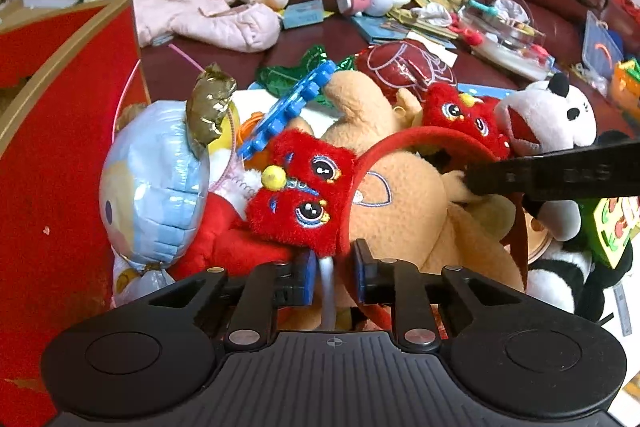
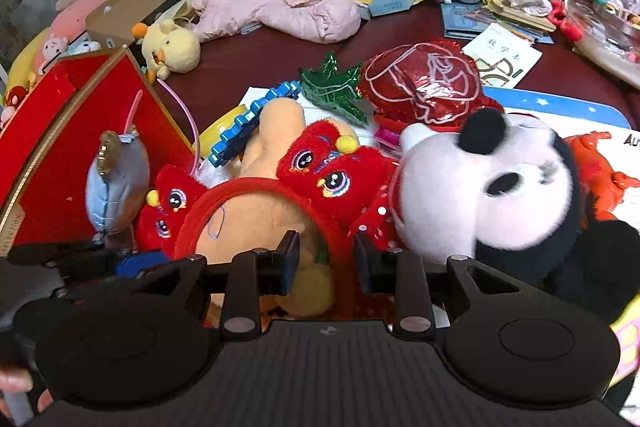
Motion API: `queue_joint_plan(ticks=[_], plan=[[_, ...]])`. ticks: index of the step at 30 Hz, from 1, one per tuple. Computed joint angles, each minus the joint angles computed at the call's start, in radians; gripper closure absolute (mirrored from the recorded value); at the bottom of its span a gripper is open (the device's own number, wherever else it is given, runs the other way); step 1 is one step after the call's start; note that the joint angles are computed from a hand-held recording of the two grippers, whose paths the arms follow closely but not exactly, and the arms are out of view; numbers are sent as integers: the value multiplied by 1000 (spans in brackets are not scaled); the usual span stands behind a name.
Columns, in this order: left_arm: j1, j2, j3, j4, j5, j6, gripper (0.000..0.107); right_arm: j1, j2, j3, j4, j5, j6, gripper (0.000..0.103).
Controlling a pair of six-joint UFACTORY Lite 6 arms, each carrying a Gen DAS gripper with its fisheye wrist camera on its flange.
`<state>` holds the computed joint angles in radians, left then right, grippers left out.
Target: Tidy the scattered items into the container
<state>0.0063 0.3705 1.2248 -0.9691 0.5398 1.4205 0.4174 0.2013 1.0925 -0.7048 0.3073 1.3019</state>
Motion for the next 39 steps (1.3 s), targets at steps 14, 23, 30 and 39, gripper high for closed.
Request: queue_joint_plan(ticks=[14, 23, 30, 39], plan=[[14, -10, -21, -20, -22, 36, 98, 49, -156, -155, 125, -17, -69, 73], [71, -35, -68, -48, 44, 112, 97, 51, -171, -219, 42, -47, 100, 73], [73, -26, -77, -48, 44, 131, 94, 64, -46, -78, -49, -19, 91, 72], [-13, 9, -115, -7, -84, 11, 72, 87, -3, -48, -93, 12, 144, 66]])
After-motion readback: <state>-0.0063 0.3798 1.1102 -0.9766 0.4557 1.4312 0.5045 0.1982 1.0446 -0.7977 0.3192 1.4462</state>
